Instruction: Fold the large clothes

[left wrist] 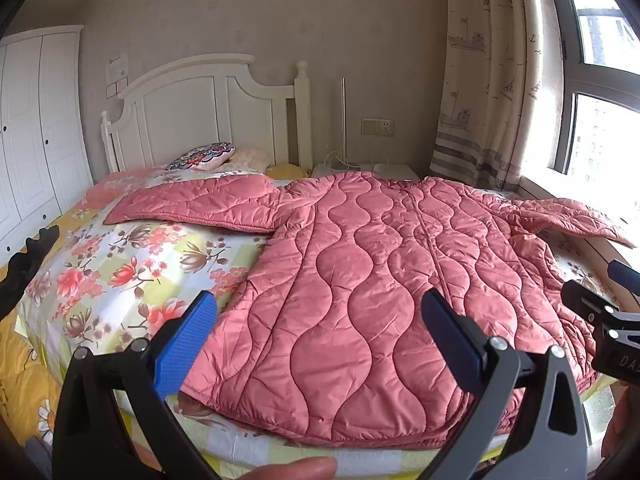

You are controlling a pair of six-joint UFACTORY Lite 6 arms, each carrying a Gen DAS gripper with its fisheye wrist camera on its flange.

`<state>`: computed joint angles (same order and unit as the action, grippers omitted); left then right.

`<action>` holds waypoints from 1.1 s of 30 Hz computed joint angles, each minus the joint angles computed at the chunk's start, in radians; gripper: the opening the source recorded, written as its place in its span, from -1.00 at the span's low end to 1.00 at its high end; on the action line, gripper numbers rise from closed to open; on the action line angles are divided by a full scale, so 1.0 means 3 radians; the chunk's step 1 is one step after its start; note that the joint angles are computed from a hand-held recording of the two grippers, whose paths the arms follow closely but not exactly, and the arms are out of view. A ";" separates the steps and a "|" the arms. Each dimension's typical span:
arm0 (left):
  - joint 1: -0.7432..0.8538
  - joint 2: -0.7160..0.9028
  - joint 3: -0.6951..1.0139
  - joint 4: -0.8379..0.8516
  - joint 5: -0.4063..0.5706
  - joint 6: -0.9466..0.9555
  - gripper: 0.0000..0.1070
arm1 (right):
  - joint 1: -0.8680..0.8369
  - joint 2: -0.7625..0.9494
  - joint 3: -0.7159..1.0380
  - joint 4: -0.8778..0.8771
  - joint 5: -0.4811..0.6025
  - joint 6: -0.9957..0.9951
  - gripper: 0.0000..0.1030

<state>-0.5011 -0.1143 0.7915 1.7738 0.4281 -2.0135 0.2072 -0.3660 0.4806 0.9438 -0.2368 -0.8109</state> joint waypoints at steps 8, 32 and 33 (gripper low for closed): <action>-0.0004 0.0001 -0.0028 0.0039 -0.0016 -0.0029 0.89 | 0.0037 -0.0005 -0.0024 -0.0013 -0.0028 0.0034 0.91; 0.0019 0.0043 -0.0083 0.0109 -0.0035 -0.0106 0.89 | 0.0048 -0.0012 -0.0050 0.0014 -0.0019 0.0025 0.91; 0.0026 0.0046 -0.0083 0.0107 -0.0037 -0.0103 0.89 | 0.0053 -0.0014 -0.0056 0.0016 -0.0022 0.0024 0.91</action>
<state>-0.4932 -0.1004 0.7665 1.8060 0.4170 -2.0444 0.2231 -0.3701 0.4639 0.9487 -0.2436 -0.8036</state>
